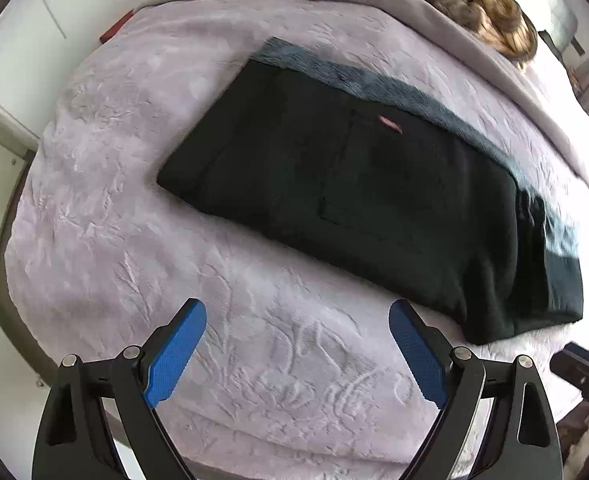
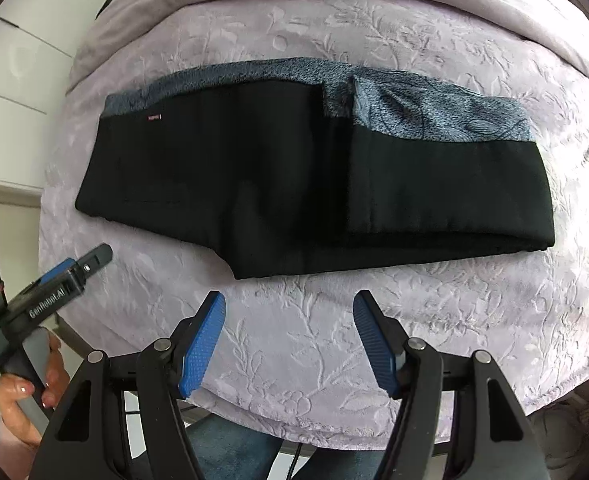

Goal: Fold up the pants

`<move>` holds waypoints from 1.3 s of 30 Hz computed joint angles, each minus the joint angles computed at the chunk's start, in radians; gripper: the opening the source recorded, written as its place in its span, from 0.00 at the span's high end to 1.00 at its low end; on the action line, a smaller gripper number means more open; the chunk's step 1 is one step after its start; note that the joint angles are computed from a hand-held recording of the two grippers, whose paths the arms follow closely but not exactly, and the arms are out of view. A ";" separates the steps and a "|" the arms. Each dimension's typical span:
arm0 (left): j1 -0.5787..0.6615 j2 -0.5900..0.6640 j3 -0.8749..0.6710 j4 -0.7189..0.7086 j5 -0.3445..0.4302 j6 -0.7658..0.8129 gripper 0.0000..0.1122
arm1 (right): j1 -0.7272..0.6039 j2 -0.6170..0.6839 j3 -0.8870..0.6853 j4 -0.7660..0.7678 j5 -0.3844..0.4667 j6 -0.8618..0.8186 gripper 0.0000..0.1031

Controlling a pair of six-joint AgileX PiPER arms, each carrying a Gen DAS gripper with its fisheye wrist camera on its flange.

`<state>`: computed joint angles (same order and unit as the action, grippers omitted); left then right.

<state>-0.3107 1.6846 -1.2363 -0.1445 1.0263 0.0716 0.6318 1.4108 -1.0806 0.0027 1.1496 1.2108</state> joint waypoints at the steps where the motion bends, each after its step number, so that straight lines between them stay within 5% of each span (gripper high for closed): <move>1: 0.031 0.010 -0.008 -0.032 -0.011 0.025 0.17 | -0.003 0.005 -0.003 0.003 -0.002 -0.007 0.32; 14: 0.359 0.314 -0.073 -0.712 0.077 0.443 0.17 | -0.036 0.079 -0.026 0.045 -0.063 -0.103 0.32; 21: 0.324 0.367 -0.099 -0.724 0.030 0.408 0.17 | -0.061 0.105 -0.002 0.072 -0.122 -0.146 0.32; 26: 0.291 0.245 -0.068 -0.753 -0.019 0.444 0.17 | -0.084 0.124 -0.043 0.058 -0.131 -0.192 0.32; 29: 0.244 0.281 -0.104 -0.645 -0.077 0.355 0.17 | -0.108 0.124 -0.085 0.036 -0.133 -0.233 0.32; 31: 0.230 0.320 -0.126 -0.561 -0.106 0.260 0.34 | -0.132 0.142 -0.134 0.019 -0.116 -0.276 0.32; 32: 0.219 0.332 -0.135 -0.498 -0.125 0.210 0.58 | -0.147 0.154 -0.160 0.017 -0.108 -0.303 0.32; 34: 0.215 0.330 -0.139 -0.463 -0.139 0.200 0.64 | -0.176 0.185 -0.217 0.023 -0.097 -0.359 0.32; 37: 0.101 0.217 -0.071 -0.236 -0.281 0.123 0.68 | -0.242 0.235 -0.304 0.077 -0.085 -0.482 0.32; 39: -0.001 0.115 0.040 -0.036 -0.443 0.063 0.68 | -0.296 0.313 -0.421 0.166 -0.064 -0.597 0.32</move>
<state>-0.3119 1.8001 -1.1963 -0.1802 0.5837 0.1347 0.3359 1.7241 -1.5017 0.1691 1.0859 0.6140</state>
